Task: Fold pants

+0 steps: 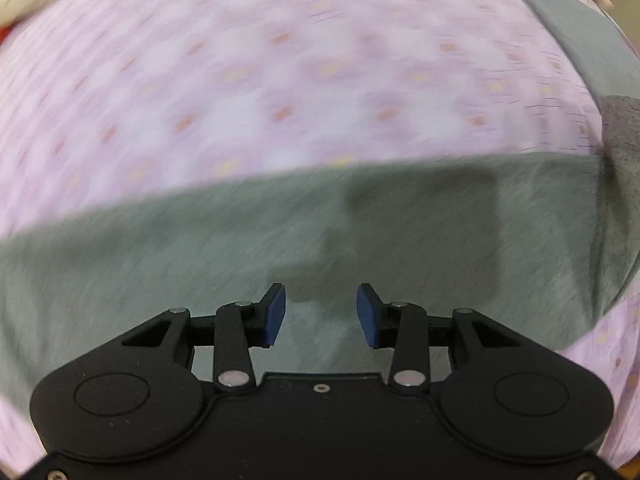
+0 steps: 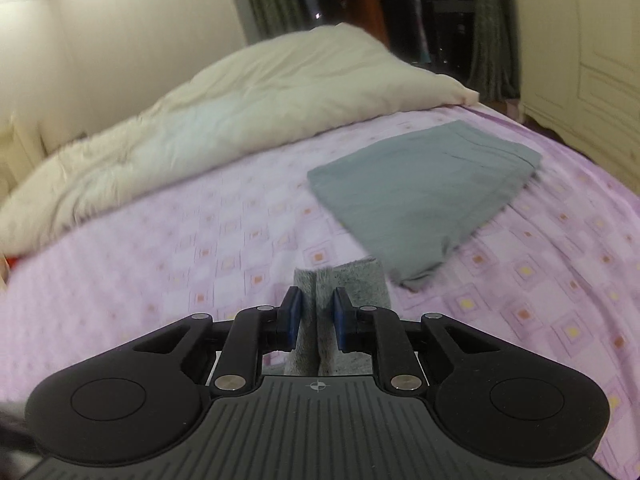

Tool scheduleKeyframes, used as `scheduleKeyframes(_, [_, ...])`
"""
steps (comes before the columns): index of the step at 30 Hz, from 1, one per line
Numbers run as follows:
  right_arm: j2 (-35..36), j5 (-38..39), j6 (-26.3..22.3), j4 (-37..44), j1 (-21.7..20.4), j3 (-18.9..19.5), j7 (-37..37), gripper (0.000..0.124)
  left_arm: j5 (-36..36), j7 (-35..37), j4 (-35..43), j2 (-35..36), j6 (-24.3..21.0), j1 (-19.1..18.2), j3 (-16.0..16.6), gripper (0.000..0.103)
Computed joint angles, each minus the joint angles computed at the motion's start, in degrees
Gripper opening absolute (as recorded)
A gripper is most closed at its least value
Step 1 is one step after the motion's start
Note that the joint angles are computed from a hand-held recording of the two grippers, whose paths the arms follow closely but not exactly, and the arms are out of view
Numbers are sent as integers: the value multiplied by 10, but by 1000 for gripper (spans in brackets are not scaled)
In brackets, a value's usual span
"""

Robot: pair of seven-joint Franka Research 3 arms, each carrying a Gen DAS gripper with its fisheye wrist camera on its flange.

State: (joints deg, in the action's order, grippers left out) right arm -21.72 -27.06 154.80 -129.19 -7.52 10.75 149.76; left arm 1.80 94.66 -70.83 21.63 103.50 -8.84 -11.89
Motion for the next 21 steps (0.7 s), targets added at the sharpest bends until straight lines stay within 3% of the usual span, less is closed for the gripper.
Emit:
scheduleKeyframes(5, [-35, 27, 31, -35, -2, -13, -19, 17, 32, -11, 74, 70, 15, -41, -5, 49])
scheduleKeyframes(7, [-43, 40, 44, -45, -7, -12, -32, 17, 55, -26, 133, 116, -5, -63, 2, 49])
scheduleKeyframes(11, [-55, 61, 71, -52, -16, 1, -57, 17, 61, -16, 177, 138, -15, -73, 2, 49])
scheduleKeyframes(13, [-55, 70, 67, -46, -21, 13, -65, 17, 48, -9, 158, 120, -5, -62, -1, 50])
scheduleKeyframes(16, [-62, 43, 8, -33, -64, 64, -14, 21, 31, -7, 101, 79, 11, -42, -1, 50])
scheduleKeyframes(18, [-69, 35, -35, -38, -74, 73, 37, 38, 20, -1, 58, 48, 23, -26, -2, 50])
scheduleKeyframes(21, [-89, 40, -54, -71, -74, 60, 119, 59, 12, 22, -28, -14, 46, -3, -1, 50])
